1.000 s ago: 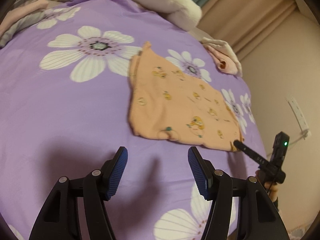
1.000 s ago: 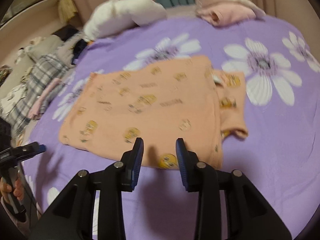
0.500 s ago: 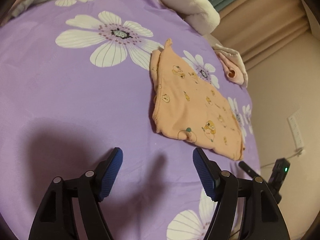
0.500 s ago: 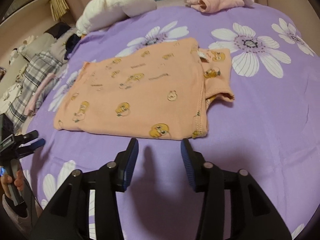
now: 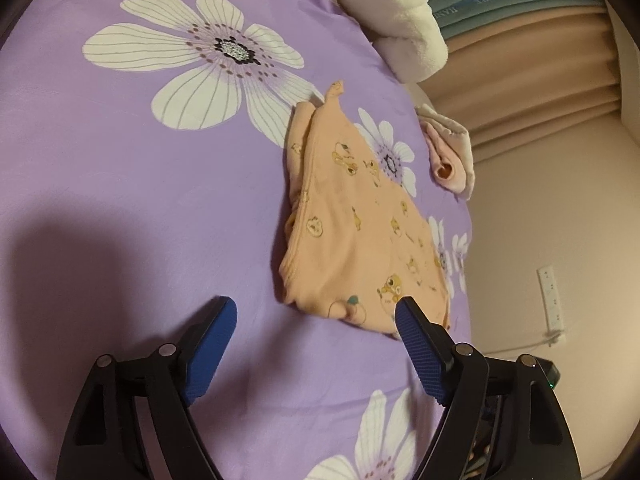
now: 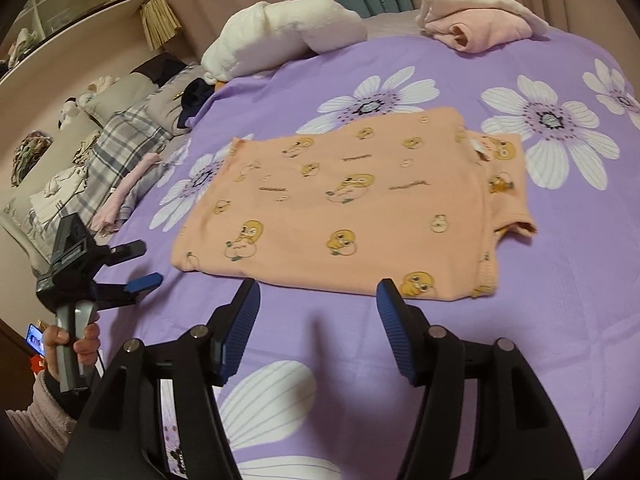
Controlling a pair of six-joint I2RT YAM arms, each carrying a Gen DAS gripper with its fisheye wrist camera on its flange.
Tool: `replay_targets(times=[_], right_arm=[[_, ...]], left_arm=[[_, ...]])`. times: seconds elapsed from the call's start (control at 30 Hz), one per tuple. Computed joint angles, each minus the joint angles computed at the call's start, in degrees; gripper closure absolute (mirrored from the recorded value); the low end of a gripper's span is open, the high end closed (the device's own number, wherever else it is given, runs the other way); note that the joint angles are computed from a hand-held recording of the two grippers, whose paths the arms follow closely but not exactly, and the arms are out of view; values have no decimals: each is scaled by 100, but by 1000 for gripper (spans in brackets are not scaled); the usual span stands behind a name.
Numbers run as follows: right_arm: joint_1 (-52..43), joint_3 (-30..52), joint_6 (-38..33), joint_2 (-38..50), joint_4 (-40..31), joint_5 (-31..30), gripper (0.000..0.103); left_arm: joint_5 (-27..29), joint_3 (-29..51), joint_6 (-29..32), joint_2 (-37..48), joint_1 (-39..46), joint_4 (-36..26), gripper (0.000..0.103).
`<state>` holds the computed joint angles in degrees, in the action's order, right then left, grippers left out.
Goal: Fold small clothes
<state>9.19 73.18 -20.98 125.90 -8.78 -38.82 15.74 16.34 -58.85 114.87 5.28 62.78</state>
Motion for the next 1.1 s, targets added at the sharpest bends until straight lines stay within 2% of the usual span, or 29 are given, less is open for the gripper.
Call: replay_targets(times=[0.37,0.6,0.83,0.93,1.1], right_arm=[[5,-52,308,60,161,-226,40],[23,156,337,266,34,-317,37],[30,363,373,445,-41,-411,37],[63,460,366,504,-111,-370,37],[178,651,463,576,-146,-326,37]], left_arm=[[855,527,-201,683,531,474,22],[1128,1029,-166,896,571,206,21],[1161,1751,124,952,535,-665,21],[1214,1932,234,1038,580,-796,21],[1298,2168,318,1109,603,-945,15]])
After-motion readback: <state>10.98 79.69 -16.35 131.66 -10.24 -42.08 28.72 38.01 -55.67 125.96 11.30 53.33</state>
